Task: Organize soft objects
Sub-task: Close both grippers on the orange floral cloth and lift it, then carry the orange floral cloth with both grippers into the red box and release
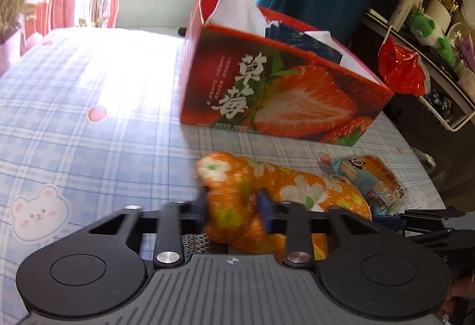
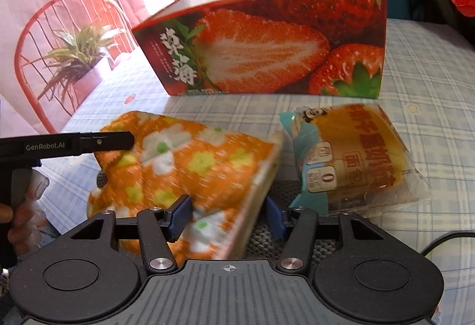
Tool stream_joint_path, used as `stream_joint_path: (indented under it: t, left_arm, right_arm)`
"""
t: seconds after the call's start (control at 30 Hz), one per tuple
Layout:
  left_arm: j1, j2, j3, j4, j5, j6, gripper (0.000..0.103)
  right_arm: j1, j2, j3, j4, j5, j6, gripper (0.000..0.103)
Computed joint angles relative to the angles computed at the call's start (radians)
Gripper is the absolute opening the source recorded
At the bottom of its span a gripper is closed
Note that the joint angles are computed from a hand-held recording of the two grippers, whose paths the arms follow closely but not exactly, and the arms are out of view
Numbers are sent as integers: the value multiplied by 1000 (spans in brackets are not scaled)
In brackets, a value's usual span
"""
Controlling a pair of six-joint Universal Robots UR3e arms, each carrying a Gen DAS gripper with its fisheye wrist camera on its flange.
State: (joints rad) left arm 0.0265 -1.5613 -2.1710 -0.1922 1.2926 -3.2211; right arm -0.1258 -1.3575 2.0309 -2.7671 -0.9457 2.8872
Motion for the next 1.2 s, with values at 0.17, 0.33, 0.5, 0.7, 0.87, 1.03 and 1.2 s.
stream_joint_path:
  t: [0.17,0.33,0.5,0.7,0.87,1.03,1.2]
  left_arm:
    - [-13,46,-30,26,22,3,23]
    - [-17,75,-18,22,26,8,20]
    - [-21,96,16,22,35,4,19]
    - [-37,68,158,-8,63,10,19]
    - [-70,-57,370,-33,100,8,19]
    - [-103,-231,625,-78,134,1,19]
    - [-131,-414,890,-150,156,-19,19]
  right_arm:
    - [-4,-20,19,-57,6,11,23]
    - [-43,-38,31,-93,65,11,8]
    - [-63,-43,-9,-90,117,-10,8]
    - [-70,-35,-153,-51,161,-49,8]
    - [-51,56,-372,-28,145,-55,8]
    - [-36,205,-643,12,111,-41,8]
    - [-33,366,-908,84,82,-35,8]
